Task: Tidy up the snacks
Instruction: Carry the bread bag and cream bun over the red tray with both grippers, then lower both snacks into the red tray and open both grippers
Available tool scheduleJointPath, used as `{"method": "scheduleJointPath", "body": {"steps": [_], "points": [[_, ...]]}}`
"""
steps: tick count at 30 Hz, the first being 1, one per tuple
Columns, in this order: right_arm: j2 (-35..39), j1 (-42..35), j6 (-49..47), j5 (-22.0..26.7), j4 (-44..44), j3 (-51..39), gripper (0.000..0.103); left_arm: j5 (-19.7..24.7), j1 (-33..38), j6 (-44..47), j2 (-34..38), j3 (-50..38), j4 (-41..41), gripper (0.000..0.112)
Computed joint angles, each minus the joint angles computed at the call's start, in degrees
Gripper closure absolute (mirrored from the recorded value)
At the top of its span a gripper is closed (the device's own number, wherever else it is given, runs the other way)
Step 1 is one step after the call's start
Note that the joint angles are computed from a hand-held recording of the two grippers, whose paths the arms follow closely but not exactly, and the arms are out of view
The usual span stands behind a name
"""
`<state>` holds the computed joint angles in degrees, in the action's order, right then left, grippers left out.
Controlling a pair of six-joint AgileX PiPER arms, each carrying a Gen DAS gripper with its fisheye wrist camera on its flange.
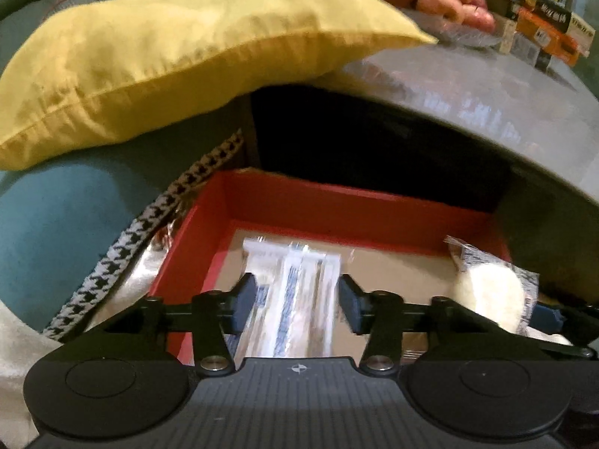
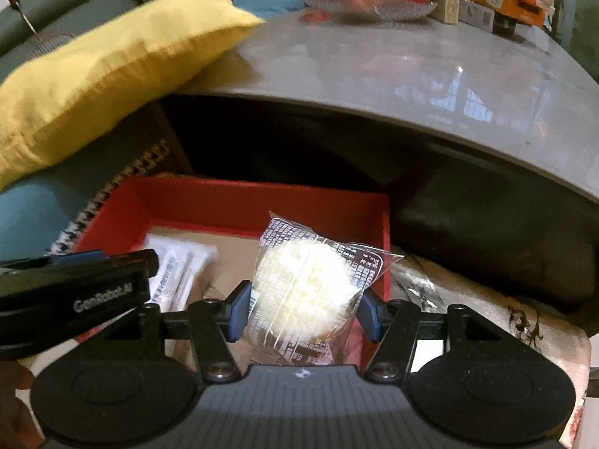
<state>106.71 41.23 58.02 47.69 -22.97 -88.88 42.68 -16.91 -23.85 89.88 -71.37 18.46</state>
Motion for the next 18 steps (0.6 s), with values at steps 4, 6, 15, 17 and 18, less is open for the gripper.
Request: {"method": "scheduleJointPath", "body": {"steps": [4, 6, 15, 17, 18], "points": [[1.08, -1.39, -0.85, -0.58, 1.91, 0.88, 0.050, -0.13, -0.48, -1.32, 0.01, 0.67, 2.04, 0.049], [1.14, -2.01, -1.16, -1.58, 3.48, 1.25, 0.050, -0.44, -0.84, -2.38, -0.41, 1.15, 3.32, 0.046], [0.91, -0.75, 0.44, -0.36, 0.06, 0.46, 0.049, -0.76, -2.26, -4.37, -1.59, 2.36, 6.47, 0.039], [0.98, -0.42, 0.95, 0.03, -0.65, 0.25, 0.049, -0.77, -2.31, -4.35, -1.80, 2.44, 6.53, 0.038], [0.70, -0.42, 1.12, 0.03, -0.82, 0.44, 0.049, -0.79, -2.29, -4.29, -1.92, 2.50, 6.42, 0.036]]}}
